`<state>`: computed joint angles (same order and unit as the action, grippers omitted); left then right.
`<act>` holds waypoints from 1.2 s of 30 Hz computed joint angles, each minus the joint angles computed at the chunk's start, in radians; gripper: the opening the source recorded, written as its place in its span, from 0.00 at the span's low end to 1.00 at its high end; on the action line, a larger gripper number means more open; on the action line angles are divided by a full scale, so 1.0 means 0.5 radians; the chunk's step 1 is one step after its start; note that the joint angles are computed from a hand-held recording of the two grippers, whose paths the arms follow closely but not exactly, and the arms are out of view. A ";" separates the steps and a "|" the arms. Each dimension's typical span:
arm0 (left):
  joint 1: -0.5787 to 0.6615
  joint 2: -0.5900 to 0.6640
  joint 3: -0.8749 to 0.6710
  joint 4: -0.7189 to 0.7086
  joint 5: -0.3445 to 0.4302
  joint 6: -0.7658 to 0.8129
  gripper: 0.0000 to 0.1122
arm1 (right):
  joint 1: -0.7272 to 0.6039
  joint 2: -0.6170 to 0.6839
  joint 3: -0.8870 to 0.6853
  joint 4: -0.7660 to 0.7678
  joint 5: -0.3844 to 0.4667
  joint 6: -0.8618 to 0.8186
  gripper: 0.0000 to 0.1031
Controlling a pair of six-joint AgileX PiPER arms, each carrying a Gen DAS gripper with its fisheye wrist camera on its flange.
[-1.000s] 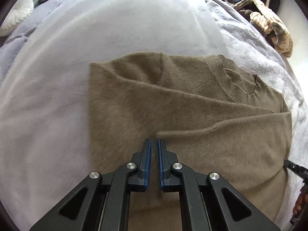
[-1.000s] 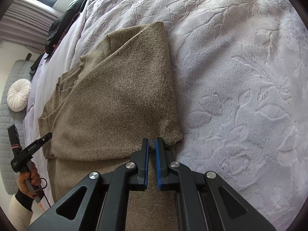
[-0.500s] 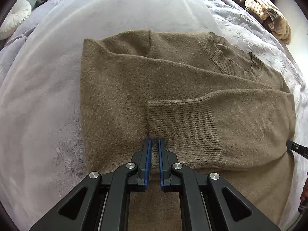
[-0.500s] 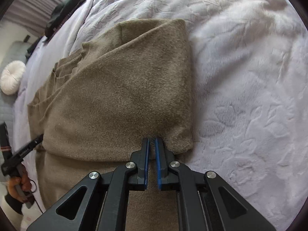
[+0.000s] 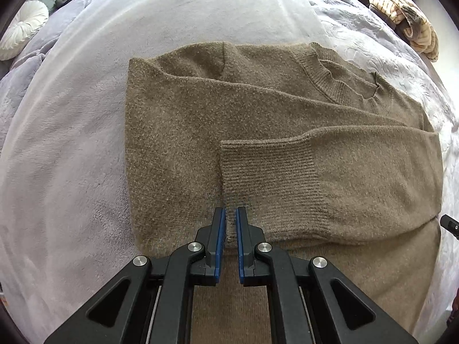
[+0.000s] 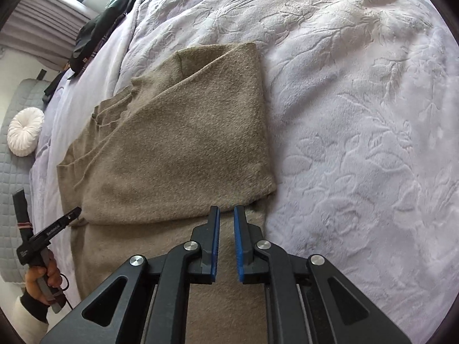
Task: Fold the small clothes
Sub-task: 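Grasp the sweater hem with the left gripper while the right gripper grasps it too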
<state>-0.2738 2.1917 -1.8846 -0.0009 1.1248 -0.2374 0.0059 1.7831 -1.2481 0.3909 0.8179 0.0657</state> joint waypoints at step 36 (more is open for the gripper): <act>0.216 -1.280 1.730 -0.498 0.053 0.365 0.90 | -0.042 -0.867 1.081 0.430 0.434 -0.209 0.67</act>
